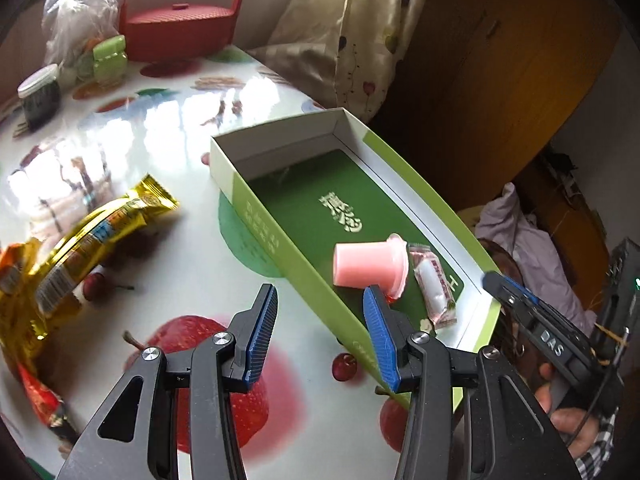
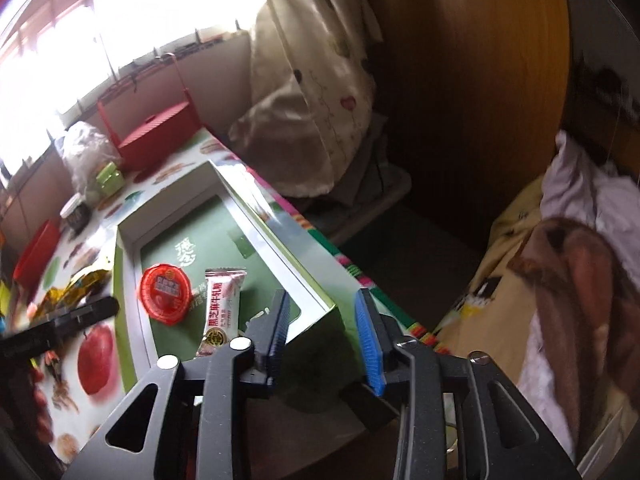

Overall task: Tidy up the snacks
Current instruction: 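Open both tools to drop the jelly cup and white bar into the box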

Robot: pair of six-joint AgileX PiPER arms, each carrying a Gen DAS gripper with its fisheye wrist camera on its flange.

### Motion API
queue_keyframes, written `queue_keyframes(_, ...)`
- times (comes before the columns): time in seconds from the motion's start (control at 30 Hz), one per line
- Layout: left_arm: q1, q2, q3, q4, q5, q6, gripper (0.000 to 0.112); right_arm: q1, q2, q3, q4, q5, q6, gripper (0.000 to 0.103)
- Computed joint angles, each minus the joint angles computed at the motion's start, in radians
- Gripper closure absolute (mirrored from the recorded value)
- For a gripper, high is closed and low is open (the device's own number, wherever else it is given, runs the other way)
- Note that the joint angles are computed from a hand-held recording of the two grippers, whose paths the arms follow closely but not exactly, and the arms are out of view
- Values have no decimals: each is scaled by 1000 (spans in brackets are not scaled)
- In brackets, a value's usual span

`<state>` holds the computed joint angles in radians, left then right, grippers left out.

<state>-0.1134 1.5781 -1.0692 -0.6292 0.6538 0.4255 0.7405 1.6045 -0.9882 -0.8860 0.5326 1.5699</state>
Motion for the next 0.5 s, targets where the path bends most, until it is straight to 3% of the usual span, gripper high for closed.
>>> queue_keyframes(0.23,28,15,2,10,0,-14,66,-64,66,-58,85,-99,-63,83)
queue_keyframes(0.5,92,60,-23,4,-1,-6,66,-54,190,-227,191,-88,-133,83)
